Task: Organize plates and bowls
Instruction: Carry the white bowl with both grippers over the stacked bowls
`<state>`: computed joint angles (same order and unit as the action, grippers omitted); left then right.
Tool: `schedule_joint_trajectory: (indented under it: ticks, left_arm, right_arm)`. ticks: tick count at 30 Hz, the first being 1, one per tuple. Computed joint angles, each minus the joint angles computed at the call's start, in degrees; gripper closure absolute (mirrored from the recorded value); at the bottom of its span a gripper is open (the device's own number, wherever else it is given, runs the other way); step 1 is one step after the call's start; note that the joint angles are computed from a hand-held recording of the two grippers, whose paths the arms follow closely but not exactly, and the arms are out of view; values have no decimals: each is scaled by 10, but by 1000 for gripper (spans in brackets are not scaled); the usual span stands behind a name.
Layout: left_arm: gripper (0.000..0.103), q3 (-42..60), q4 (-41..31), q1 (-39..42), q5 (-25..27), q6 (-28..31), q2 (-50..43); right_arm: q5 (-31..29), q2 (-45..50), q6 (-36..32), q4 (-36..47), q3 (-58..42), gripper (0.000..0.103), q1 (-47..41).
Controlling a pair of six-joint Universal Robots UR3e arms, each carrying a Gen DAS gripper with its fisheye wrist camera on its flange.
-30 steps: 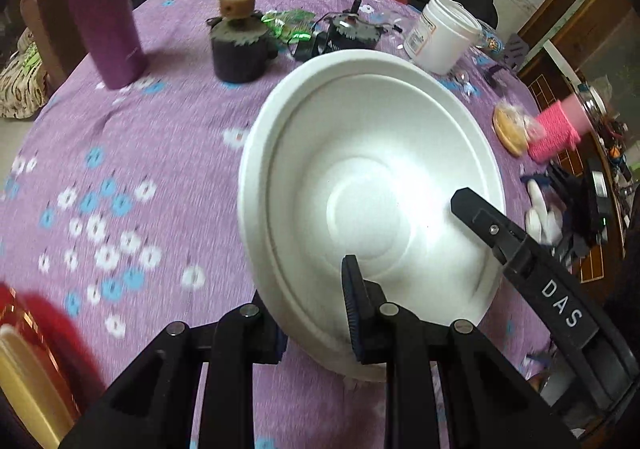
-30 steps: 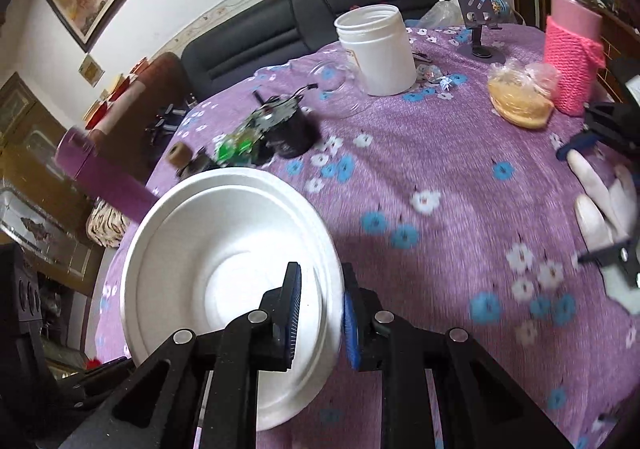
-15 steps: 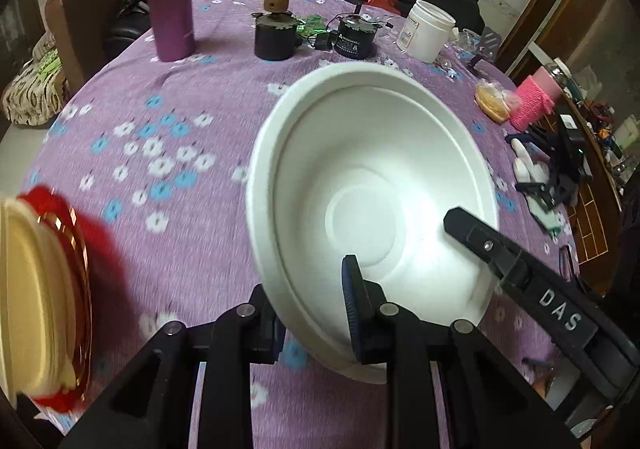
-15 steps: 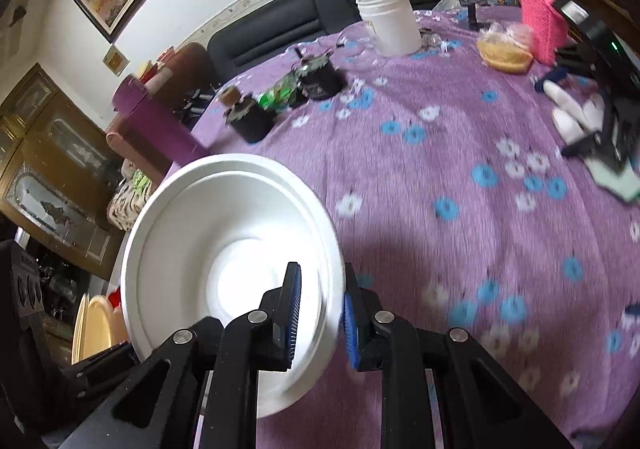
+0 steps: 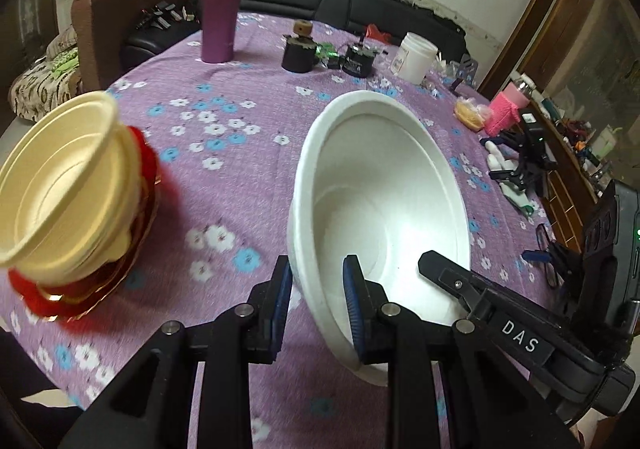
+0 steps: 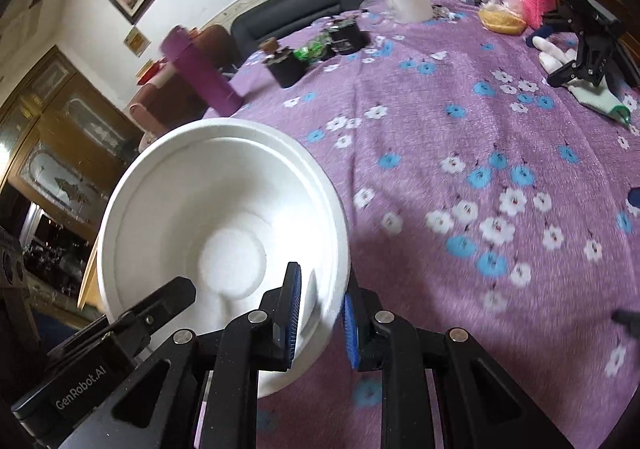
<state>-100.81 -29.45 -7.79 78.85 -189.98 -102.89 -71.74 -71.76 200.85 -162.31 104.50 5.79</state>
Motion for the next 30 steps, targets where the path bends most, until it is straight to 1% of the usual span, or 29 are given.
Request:
schedule_joint_trajectory:
  ticks: [4,6,9,12,16,20,24,28,30]
  left_arm:
    - [79,-91,33,38,-25,7,74]
    - [79,-129,44,56,-32,13,112]
    - [76,-176,56,90,-45,20,168]
    - [74,-202,55,122,-53,27,214]
    - [72,-218,59,162,-50,36,263]
    - [72,-213,67,195,-38,44,283]
    - [72,-198,55,235,-51,56,275]
    - [72,-195,39,278,-64,77,269]
    - [72,-184,47,278,-48,75,246]
  right_arm:
    - [-13,-26,3,-15,19,82,32]
    - [-22,-29,6,-15,11,82,51]
    - [-28,-23,7,-8,-13,82,77]
    - [-31,-6,8,6,-56,81,103]
    - [-43,36,1,40,-145,80,142]
    - [-46,90,-3,80,-247,80,172]
    - [-55,147,-7,118,-352,80,195]
    - [-59,219,-18,180,-486,80,213]
    - [-68,254,-25,214,-552,80,223]
